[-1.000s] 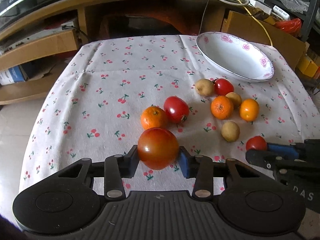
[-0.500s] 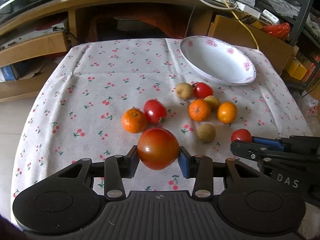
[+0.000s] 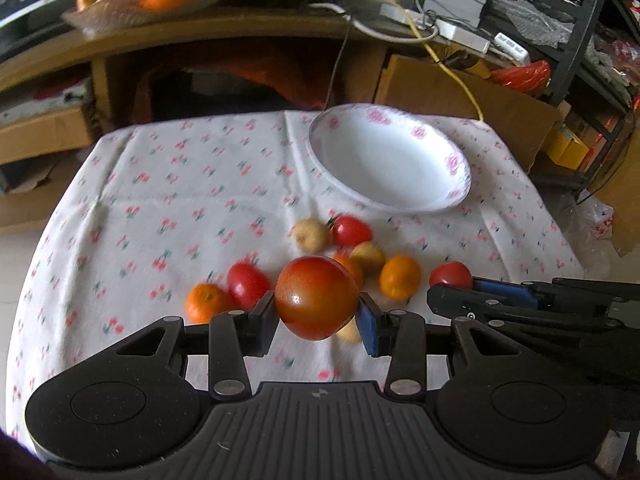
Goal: Organize fruits
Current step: 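Carry both held tomatoes with both grippers over the white bowl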
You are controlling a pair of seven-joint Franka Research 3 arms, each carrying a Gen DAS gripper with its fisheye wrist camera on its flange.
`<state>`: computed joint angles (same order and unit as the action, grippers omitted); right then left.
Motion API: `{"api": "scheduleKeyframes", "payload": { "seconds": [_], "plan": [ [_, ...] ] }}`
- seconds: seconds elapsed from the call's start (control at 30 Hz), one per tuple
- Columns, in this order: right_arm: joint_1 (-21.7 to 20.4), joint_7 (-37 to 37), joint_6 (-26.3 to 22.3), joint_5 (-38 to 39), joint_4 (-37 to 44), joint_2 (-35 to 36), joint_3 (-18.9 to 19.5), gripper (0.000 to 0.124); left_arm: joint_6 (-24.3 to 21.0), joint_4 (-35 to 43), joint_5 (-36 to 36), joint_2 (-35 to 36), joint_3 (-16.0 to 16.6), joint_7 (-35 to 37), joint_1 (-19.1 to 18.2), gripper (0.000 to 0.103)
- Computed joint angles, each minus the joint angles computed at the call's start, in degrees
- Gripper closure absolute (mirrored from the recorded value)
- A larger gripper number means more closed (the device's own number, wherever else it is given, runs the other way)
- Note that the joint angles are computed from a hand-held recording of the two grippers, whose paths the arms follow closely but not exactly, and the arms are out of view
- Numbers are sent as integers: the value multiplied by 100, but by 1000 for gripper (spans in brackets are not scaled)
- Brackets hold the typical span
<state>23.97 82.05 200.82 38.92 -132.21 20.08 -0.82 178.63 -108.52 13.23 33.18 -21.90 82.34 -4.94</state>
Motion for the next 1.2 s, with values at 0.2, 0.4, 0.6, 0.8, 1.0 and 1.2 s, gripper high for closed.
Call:
{"api": "scheduleKeyframes", "payload": {
  "seconds": [0.2,0.4,0.6,0.8,1.0,1.2],
  "plan": [
    [4,-176,1,164,262,96,-227,92,-200,648,19,374,-51,167,-126,53],
    [-8,-304,-184,238,690,330,-496,92,-523,1536,-34,859,98,301,-452,53],
    [-181,-253,-390,139,1101,621,-631,92,-955,2574,-33,1422,380,393,-897,54],
    [-727,67,-542,-337,1493,947,-384,92,-1420,3614,-54,2025,625,473,-1246,54],
    [-1021,304,-594,-773,1907,1289,-285,92,-1820,4549,-121,2548,699,605,-1411,54],
    [-965,395,-755,-983,2230,1537,-492,91,-1998,5055,-245,2858,760,734,-1528,54]
  ]
}}
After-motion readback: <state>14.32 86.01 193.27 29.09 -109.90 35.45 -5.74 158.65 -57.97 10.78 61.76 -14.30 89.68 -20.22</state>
